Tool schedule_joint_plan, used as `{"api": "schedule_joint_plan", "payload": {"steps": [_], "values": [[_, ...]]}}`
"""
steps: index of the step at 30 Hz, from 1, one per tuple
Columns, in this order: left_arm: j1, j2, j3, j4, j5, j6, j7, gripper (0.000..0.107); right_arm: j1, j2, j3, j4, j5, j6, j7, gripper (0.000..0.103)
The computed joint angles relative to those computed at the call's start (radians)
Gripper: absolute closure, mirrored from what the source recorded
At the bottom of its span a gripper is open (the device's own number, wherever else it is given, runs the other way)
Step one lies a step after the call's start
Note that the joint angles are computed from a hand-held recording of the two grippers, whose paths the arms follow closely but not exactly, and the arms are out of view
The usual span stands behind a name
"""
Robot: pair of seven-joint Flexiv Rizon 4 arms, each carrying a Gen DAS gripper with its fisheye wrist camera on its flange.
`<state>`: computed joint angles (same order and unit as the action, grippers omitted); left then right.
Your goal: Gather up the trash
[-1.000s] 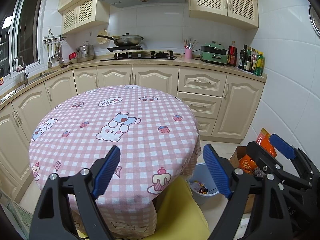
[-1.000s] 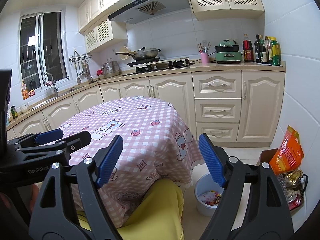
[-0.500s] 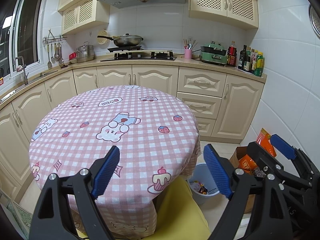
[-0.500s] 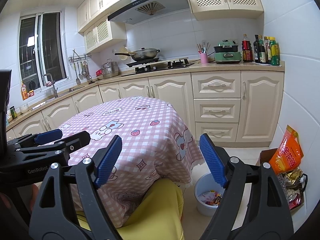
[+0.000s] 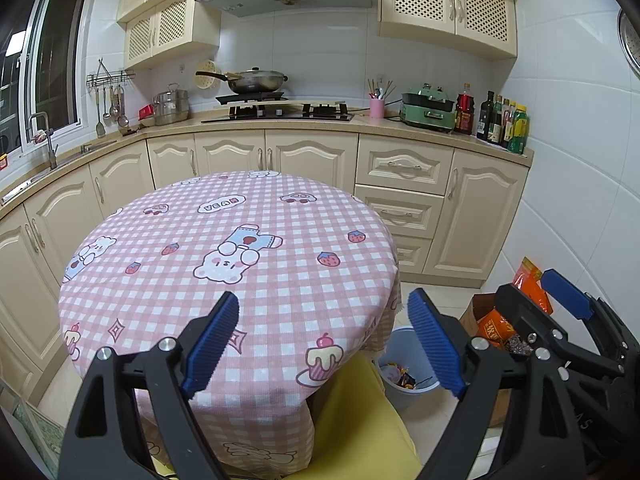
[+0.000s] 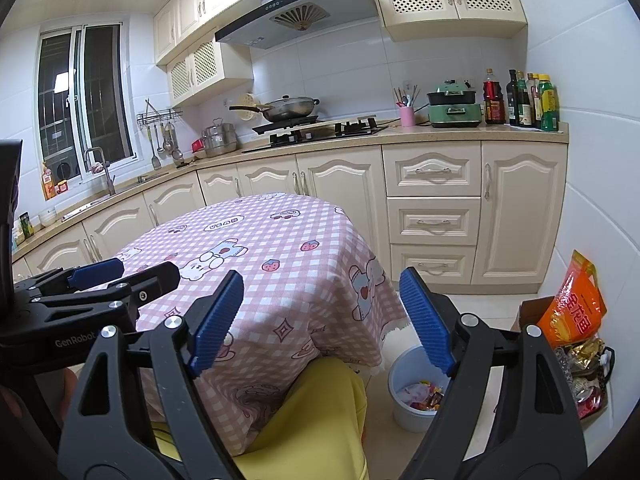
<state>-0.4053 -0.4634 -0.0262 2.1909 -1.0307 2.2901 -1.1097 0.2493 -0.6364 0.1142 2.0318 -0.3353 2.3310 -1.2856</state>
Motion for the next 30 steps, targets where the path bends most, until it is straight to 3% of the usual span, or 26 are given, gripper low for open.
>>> {"api": "schedule_joint_plan", "payload": {"steps": [30], "values": [[-0.002,-0.002,-0.001,-0.001,-0.005,0.003,-0.007,0.022,0.015,-0.003,-0.001,-0.009,0.019,-0.011,-0.007,0.023]]}}
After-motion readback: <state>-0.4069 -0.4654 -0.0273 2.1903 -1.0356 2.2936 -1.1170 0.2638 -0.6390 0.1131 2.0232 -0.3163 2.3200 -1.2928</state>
